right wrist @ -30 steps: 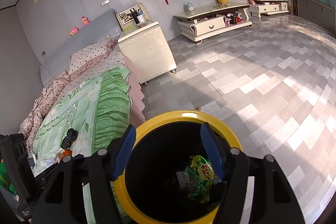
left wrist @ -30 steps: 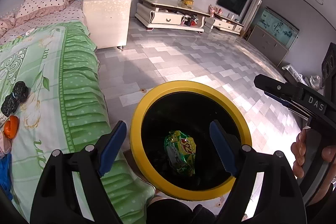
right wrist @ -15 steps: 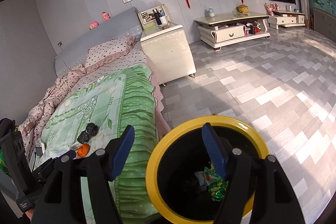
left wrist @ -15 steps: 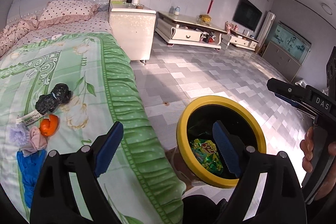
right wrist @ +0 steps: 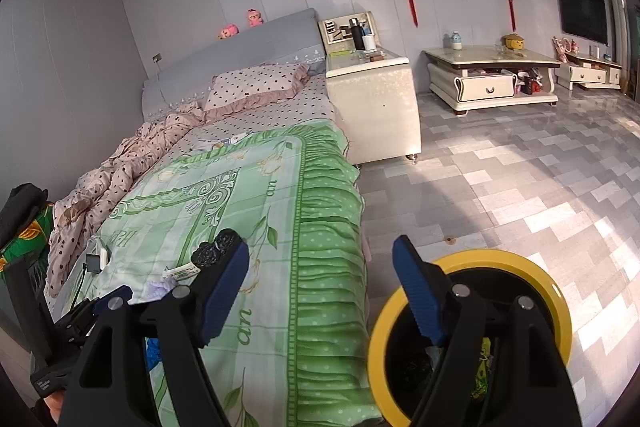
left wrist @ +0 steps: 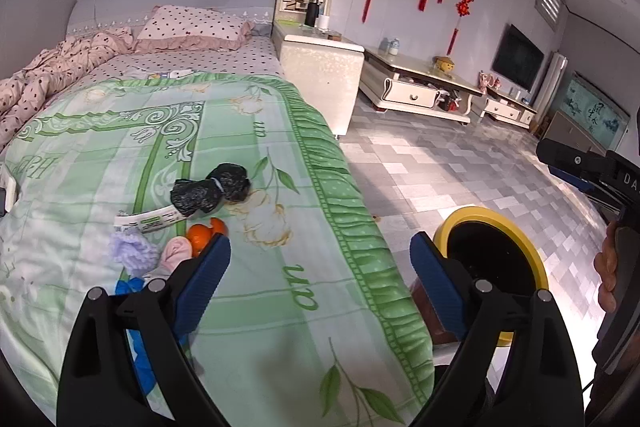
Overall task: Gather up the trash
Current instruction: 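Move both open grippers back over the bed toward the remaining trash, then grasp the two black bags with the right gripper while the left grasps the blue glove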
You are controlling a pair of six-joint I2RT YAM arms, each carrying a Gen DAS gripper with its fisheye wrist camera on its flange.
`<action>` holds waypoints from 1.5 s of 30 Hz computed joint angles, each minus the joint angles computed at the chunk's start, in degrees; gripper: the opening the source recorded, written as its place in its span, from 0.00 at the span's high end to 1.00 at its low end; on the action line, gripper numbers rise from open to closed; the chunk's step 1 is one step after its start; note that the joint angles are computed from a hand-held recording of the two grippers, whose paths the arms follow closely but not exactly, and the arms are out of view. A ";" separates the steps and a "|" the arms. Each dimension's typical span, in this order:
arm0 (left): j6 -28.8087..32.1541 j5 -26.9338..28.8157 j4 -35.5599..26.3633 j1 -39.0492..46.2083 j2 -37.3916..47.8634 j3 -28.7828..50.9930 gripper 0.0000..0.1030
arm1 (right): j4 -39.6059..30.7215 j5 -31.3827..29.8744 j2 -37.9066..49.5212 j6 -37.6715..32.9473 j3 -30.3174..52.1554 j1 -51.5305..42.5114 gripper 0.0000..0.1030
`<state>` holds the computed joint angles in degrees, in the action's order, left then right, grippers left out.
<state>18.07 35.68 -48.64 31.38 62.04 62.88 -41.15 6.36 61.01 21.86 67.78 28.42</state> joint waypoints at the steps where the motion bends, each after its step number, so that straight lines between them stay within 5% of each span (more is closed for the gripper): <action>1: 1.26 0.57 -0.18 1.93 0.81 0.26 0.15 | 0.56 0.27 1.27 0.25 0.70 1.10 0.31; 14: 11.54 1.16 3.71 18.71 14.05 0.04 0.15 | 9.55 0.17 21.63 0.00 10.25 8.42 0.29; 24: 12.27 -1.71 10.49 22.75 25.49 -0.88 0.15 | 11.97 -3.06 44.81 -0.74 25.14 10.66 0.29; 36: 10.10 -2.67 17.26 21.48 33.81 -2.87 0.15 | 4.79 -4.26 74.08 -1.22 54.42 11.77 0.29; 45: 9.32 -0.03 17.94 20.93 35.13 -3.10 0.16 | -0.83 -5.88 86.61 -1.37 70.14 11.04 0.30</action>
<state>27.40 35.64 -30.70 52.31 97.17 59.78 -41.98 0.48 147.62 20.50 137.91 39.46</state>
